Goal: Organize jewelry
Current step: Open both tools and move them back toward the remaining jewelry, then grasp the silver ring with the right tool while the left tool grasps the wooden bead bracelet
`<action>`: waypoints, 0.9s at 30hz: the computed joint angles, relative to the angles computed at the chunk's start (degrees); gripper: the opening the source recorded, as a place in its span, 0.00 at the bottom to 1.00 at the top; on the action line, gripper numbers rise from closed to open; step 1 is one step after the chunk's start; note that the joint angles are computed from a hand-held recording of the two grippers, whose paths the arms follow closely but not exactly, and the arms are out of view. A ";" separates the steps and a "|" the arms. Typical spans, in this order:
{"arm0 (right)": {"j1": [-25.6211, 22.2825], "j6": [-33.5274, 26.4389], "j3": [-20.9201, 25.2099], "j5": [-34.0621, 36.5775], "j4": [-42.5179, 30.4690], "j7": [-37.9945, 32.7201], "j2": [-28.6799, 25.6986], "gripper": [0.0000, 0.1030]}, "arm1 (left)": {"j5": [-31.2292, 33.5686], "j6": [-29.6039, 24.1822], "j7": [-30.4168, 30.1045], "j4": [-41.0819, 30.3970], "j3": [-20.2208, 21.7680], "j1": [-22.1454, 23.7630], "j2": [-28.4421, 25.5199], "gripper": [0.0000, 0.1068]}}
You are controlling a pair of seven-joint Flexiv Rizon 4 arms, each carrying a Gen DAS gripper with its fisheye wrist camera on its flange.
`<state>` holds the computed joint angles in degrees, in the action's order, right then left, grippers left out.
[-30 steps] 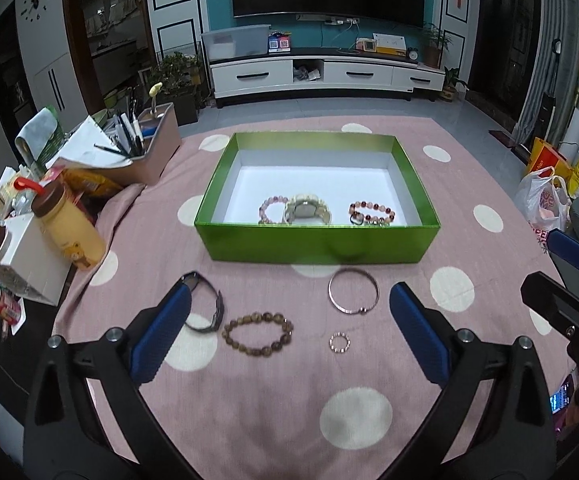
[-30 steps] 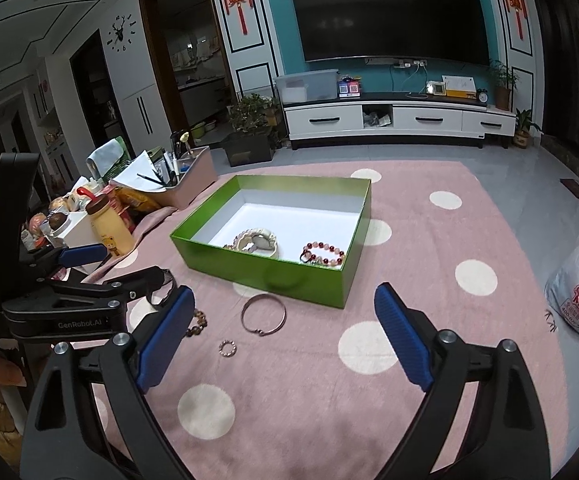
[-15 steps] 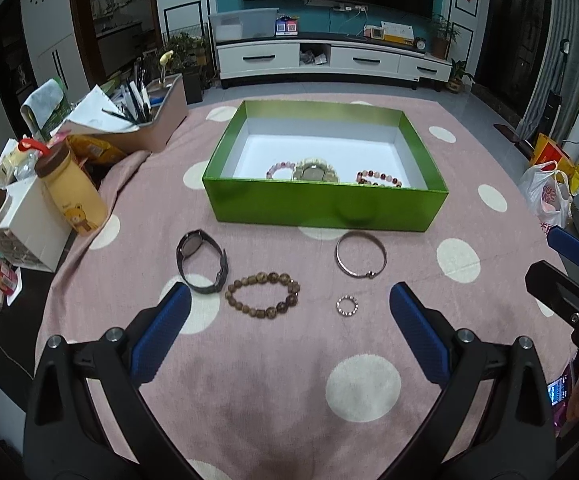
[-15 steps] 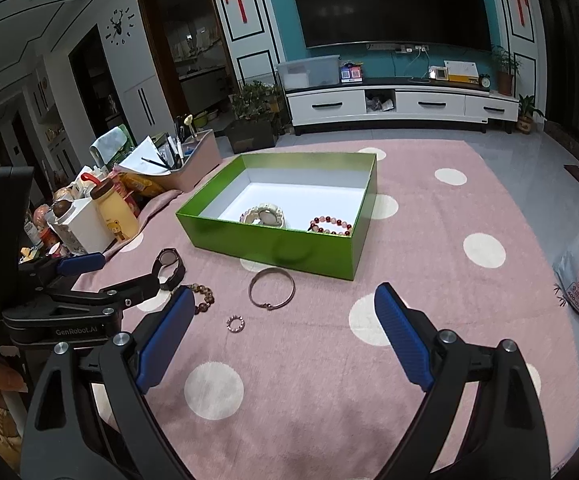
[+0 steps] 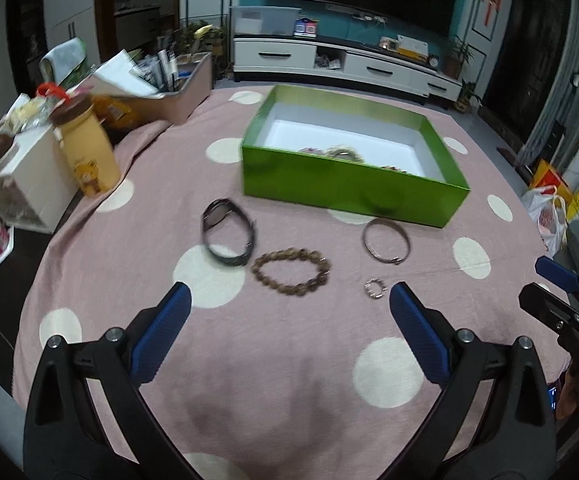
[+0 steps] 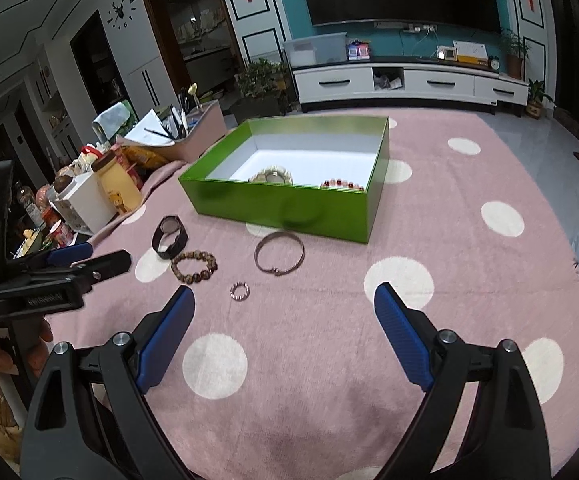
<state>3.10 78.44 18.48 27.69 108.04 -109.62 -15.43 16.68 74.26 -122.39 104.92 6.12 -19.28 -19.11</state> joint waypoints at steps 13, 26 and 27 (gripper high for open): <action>1.14 -2.63 2.12 -0.36 0.70 -4.18 -3.77 0.89 | -7.12 8.56 5.25 11.52 -2.35 3.86 0.35 0.94; 3.66 -1.70 1.81 -8.03 -3.41 -0.50 -10.00 0.61 | -16.18 11.65 12.31 12.65 -3.46 4.24 -1.55 0.94; 3.88 -1.65 1.73 -8.91 -3.87 -0.06 -10.58 0.58 | -16.67 11.77 12.63 12.64 -3.49 4.29 -1.64 0.94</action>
<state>6.97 76.78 20.21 18.77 104.17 -109.69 -26.01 0.01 86.03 -109.76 117.56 2.63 -14.99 -20.75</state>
